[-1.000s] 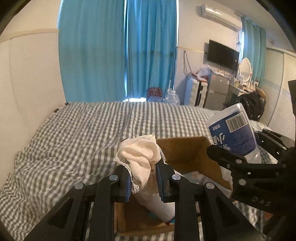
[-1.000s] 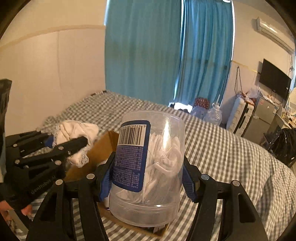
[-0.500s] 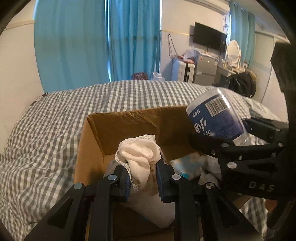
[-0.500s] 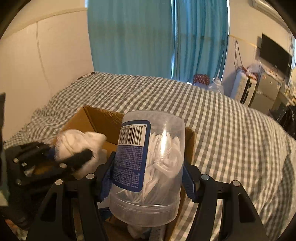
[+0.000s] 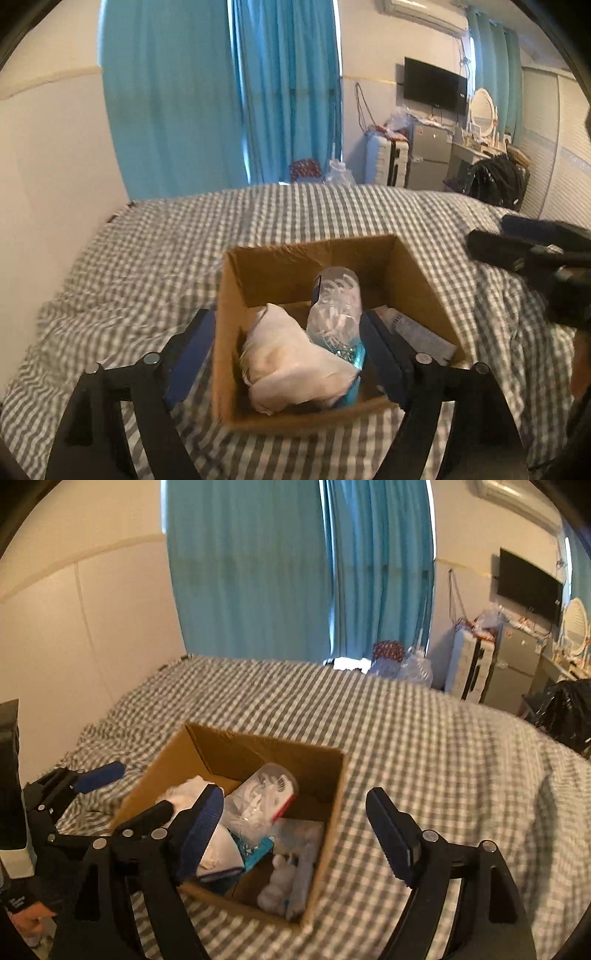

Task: Organize objects
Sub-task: 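Carry the lace cloth and clear container into the box and release, then reach the left tool to the pale green hanger and grasp it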

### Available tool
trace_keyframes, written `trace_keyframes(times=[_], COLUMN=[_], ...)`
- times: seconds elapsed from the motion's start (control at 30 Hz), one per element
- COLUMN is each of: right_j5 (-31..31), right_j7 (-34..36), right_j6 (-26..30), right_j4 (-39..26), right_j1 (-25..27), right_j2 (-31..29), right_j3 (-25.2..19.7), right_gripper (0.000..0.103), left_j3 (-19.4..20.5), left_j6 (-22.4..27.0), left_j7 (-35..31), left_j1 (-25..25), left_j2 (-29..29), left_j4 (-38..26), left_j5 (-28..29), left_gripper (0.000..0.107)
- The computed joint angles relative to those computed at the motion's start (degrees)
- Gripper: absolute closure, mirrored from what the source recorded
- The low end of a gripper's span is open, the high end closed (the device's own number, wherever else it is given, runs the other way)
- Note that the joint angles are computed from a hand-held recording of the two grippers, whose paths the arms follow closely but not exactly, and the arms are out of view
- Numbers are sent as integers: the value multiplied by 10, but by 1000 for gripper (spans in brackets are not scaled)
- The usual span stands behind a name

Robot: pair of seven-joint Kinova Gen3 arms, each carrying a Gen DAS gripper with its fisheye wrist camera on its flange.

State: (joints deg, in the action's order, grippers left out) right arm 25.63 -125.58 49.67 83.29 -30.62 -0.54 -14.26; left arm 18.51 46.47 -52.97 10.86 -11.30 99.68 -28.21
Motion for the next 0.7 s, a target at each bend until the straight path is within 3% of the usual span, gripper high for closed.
trace_keyframes(times=[0.03,0.17,0.43,0.7], right_j5=[8,49,86,51], right_j7=[-5,-25,-49,-60], right_j6=[9,52,123,144], right_j4=[2,1,-18,2], right_j1=[-3,3,60,118], right_j2=[-17,-75,-154,-207], right_j3=[-4,-46,-146,-202], right_gripper=[22,14,0,0], left_j3=[5,23,81,112], left_j6=[10,43,85,91], left_j7=[8,25,32,3], left_j1=[0,-7,-63,-112], left_j2=[-10,-52,-132,-208], left_j4=[-2,-17,-47,-26], left_j5=[-2,11,32,85], left_gripper=[17,15,4,4])
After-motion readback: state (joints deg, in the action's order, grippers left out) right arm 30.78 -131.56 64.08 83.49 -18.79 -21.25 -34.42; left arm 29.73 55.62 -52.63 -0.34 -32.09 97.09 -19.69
